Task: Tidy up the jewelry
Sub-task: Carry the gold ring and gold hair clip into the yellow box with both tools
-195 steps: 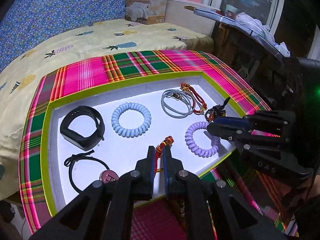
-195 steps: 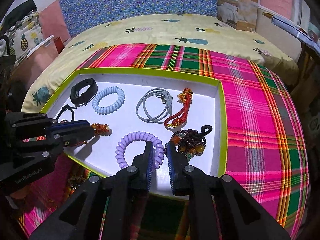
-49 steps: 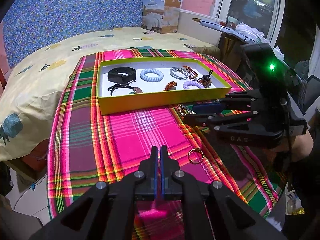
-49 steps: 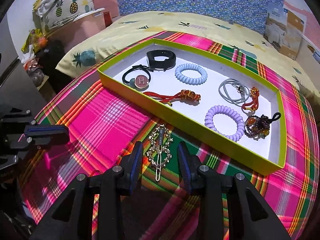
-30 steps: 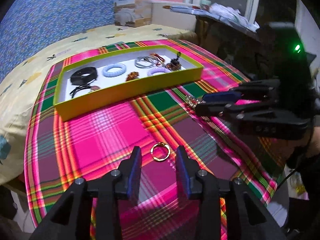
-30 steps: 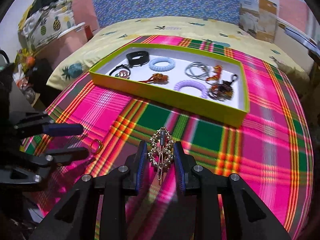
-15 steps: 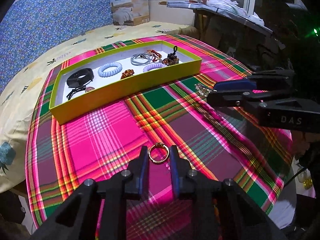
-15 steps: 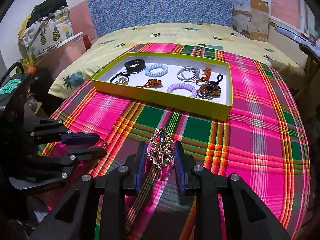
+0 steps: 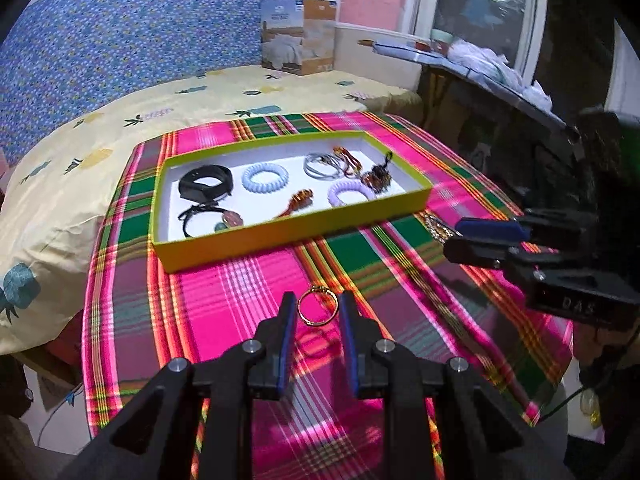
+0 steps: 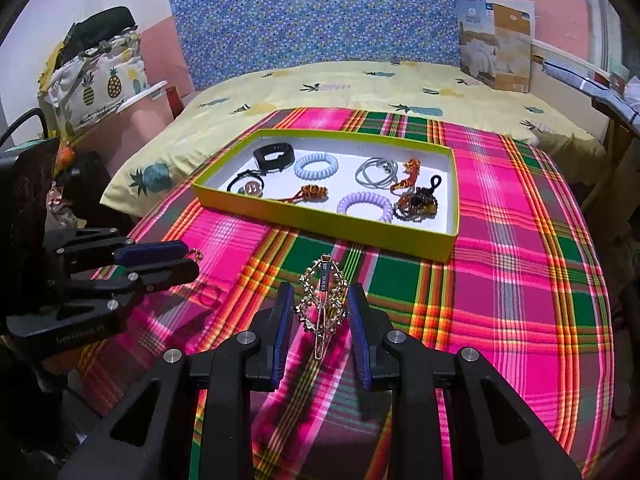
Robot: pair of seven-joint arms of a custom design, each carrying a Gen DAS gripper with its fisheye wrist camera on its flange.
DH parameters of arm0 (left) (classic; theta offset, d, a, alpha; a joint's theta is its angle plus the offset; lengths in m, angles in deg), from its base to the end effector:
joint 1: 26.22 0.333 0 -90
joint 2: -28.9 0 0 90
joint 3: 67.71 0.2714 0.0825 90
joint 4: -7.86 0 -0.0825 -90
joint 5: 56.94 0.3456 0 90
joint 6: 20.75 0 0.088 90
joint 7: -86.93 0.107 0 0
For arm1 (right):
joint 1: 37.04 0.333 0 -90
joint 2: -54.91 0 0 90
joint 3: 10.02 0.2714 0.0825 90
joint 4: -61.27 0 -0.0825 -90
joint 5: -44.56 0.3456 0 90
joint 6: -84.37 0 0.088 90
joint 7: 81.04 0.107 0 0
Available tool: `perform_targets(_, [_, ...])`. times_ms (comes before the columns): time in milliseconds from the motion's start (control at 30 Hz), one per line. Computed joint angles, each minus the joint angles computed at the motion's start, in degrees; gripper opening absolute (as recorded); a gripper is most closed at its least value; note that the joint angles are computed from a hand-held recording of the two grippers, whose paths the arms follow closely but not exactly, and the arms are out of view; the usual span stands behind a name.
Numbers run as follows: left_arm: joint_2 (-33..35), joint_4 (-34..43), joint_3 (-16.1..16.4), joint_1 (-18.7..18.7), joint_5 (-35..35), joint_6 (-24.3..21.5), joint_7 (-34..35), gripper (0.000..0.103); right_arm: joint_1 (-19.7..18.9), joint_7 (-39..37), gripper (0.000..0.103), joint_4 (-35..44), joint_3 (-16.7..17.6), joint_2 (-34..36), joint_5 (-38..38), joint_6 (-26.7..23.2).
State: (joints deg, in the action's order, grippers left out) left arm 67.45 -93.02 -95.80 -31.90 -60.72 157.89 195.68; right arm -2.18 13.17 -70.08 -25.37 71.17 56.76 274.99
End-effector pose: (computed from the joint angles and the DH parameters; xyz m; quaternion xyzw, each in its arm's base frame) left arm 0.5786 -0.3178 0.2971 -0.4143 0.8244 -0.3684 0.1140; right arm 0.5207 0.1647 0.3103 -0.6824 0.6287 -0.2136 0.3056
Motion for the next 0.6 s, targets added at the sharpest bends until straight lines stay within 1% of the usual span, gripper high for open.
perform_targets(100, [0.84, 2.51, 0.81, -0.73, -0.03, -1.0, -0.48, 0.022, 0.11, -0.24, 0.028, 1.1, -0.38, 0.24, -0.17, -0.19])
perform_targets(200, [2.32, 6.25, 2.09, -2.05, -0.08, -2.58, -0.94, 0.022, -0.85, -0.34, 0.028, 2.66, 0.04, 0.79, -0.9, -0.55])
perform_targets(300, [4.0, 10.42, 4.32, -4.18, 0.19, -3.96, -1.58, 0.022, -1.14, -0.12, 0.028, 4.98, -0.42, 1.9, -1.94, -1.28])
perform_targets(400, [6.34, 15.56, 5.85, -5.76, 0.29, -6.22, -2.05, 0.022, -3.02, 0.62, 0.028, 7.65, 0.58, 3.31, -3.5, -2.19])
perform_targets(600, [13.0, 28.92, 9.76, -10.13, 1.34, -12.2, -3.08, 0.022, -10.09, 2.44, 0.028, 15.42, 5.39, 8.0, -7.85, -5.92])
